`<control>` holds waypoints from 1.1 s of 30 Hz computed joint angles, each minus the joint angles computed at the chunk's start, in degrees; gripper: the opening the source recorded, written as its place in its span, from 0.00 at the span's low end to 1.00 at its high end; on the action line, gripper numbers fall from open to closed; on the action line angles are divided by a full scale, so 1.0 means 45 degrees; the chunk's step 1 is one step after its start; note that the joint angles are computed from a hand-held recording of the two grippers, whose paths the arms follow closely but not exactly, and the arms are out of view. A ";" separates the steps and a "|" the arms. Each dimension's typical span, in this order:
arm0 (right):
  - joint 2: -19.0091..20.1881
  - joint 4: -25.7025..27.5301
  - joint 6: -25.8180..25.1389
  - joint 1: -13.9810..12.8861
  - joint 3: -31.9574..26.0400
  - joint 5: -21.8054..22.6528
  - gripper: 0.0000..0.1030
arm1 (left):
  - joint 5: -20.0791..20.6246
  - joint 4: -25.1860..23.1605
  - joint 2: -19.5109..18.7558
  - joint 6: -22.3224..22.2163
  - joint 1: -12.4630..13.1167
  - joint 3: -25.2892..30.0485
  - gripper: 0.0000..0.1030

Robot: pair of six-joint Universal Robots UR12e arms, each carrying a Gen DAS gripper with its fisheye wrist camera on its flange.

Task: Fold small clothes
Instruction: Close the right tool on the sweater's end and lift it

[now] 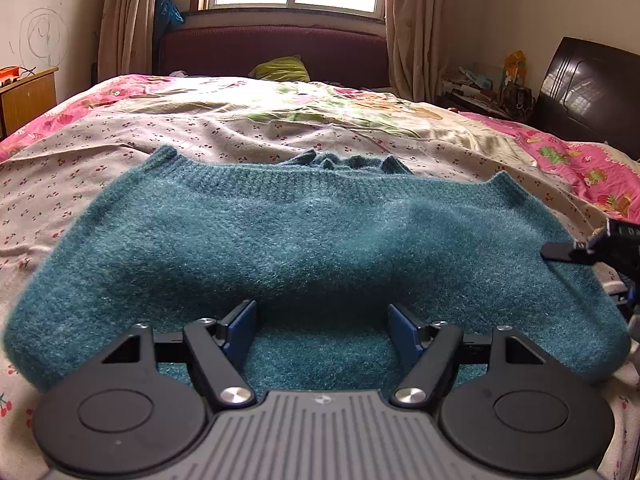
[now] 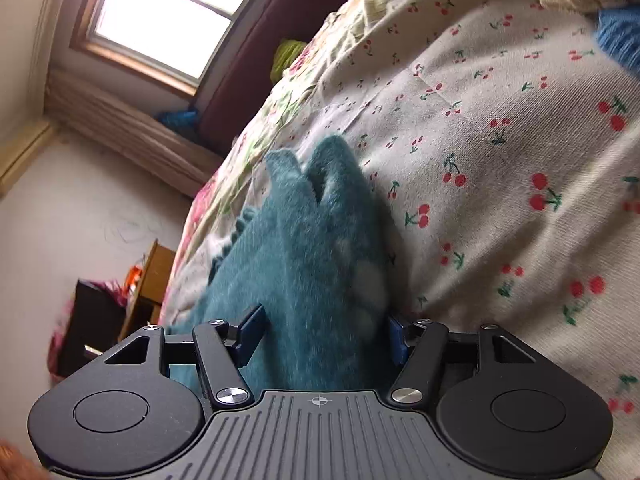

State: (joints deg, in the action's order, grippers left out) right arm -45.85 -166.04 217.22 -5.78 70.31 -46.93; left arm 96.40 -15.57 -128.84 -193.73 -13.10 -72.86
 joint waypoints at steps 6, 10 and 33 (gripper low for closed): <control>-0.0057 -0.0040 0.0012 0.0083 0.0057 -0.0177 0.36 | 0.0263 -0.0197 -0.0059 0.0160 -0.0074 0.0130 0.79; -0.0345 -0.0901 0.1145 -0.0213 0.0723 0.0633 0.25 | 0.0049 -0.0226 0.0084 -0.0341 -0.0012 0.0120 0.78; -0.0954 0.0457 0.1436 0.0203 0.0259 -0.0271 0.24 | 0.1743 0.0751 -0.1408 0.1708 -0.0232 0.1729 0.79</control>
State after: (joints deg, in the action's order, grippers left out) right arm -50.14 -163.98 223.68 -4.87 71.47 -48.15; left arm 104.24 -12.19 -135.17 -186.05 -14.15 -65.08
